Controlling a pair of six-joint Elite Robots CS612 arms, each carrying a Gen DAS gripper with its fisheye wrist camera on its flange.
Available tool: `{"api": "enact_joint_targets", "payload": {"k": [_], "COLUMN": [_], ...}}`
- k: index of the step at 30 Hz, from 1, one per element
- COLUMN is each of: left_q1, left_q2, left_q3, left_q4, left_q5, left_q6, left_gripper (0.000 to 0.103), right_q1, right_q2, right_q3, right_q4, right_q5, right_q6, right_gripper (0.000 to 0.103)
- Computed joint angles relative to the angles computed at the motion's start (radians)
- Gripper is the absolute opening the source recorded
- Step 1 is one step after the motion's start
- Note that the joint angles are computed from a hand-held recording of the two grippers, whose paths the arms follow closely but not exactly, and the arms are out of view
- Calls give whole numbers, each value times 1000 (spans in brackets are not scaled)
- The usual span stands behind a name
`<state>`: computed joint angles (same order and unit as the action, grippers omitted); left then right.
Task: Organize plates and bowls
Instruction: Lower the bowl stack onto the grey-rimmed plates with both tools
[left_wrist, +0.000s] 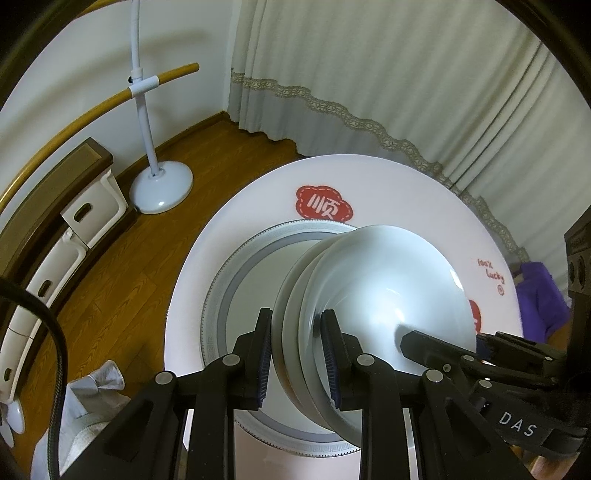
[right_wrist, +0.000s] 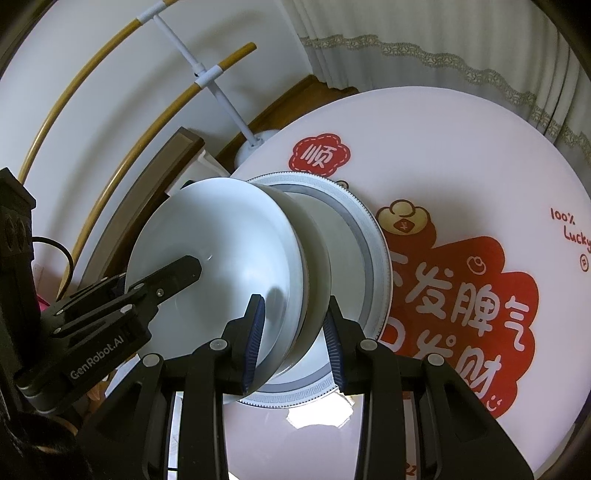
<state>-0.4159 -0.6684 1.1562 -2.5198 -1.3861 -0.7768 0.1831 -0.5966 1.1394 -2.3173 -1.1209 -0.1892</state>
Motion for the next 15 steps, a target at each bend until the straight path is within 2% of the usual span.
{"api": "enact_joint_targets", "payload": {"k": [15], "left_q1": [9], "left_q2": [3], "left_q3": [0], "left_q4": [-7], "left_q5": [-21], "left_q6": [-15], "left_gripper": [22], "right_q1": [7], "right_q2": [4], "right_q3": [-7], "right_q4": [-27], "right_q5": [-23], "right_q6": [28], "right_gripper": [36]}}
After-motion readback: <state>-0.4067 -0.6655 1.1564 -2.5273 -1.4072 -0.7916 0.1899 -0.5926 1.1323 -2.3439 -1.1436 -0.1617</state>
